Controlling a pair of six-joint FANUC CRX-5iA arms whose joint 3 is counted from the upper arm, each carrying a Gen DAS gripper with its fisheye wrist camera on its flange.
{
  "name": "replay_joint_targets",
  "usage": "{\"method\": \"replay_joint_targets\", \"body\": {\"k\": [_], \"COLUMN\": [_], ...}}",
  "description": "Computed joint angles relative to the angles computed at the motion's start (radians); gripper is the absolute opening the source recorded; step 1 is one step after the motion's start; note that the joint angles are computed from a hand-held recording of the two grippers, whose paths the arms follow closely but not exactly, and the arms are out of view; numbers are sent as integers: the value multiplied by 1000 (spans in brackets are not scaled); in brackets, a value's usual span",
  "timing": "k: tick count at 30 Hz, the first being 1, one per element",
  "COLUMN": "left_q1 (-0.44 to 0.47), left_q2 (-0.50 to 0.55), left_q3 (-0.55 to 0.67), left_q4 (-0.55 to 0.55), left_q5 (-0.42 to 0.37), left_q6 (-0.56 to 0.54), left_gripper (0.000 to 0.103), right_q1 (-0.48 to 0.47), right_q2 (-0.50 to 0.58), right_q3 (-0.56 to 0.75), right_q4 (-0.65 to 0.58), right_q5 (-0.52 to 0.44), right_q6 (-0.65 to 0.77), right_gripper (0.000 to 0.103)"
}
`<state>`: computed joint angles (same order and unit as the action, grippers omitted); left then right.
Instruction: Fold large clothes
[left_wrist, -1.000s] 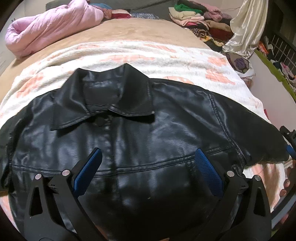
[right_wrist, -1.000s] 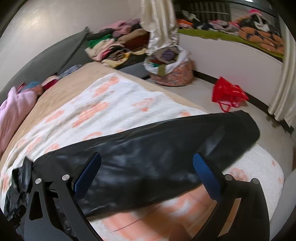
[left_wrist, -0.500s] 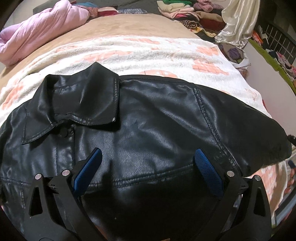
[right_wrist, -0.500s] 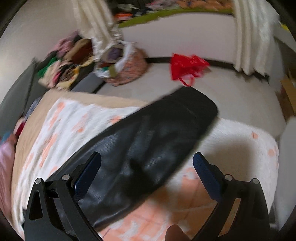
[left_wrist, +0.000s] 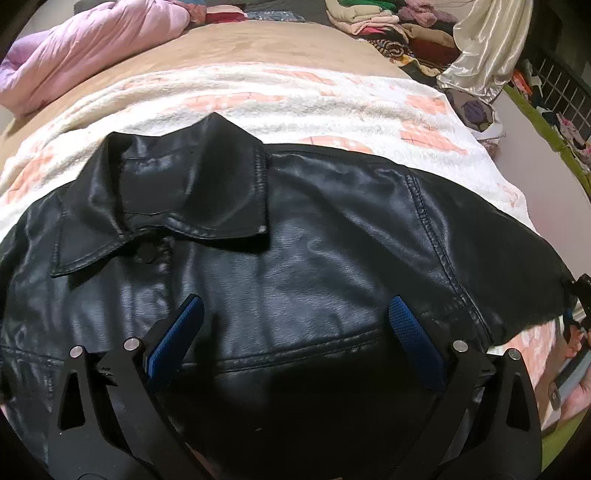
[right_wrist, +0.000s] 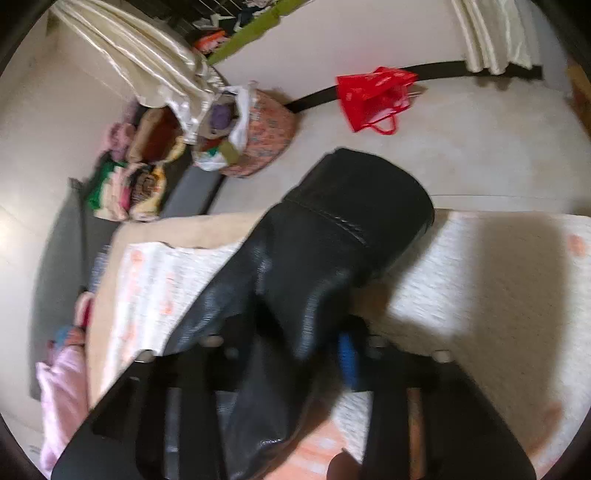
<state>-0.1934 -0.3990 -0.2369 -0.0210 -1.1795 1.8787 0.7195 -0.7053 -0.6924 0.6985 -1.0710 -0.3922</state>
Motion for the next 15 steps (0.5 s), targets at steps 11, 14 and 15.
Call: {"method": "replay_joint_targets", "body": {"k": [11,14,15], "left_q1": [190,289,331], "left_q2": [-119,-169,-187], "left_q3": [-14,-35,-44], "left_q4": [108,167,194], "left_q5": [-73,-98,-110], "left_q6": [-124,-192,-221], "left_gripper": [94,94,94], "right_q1": [29,99,123], "right_q2": [-94,-69,-56], "right_q3": [-60,-29,-18], "right_q4": [372,450,475], "right_q5": [318,355,371], "right_q6": [-6,44,56], "right_gripper": [9,9,9]}}
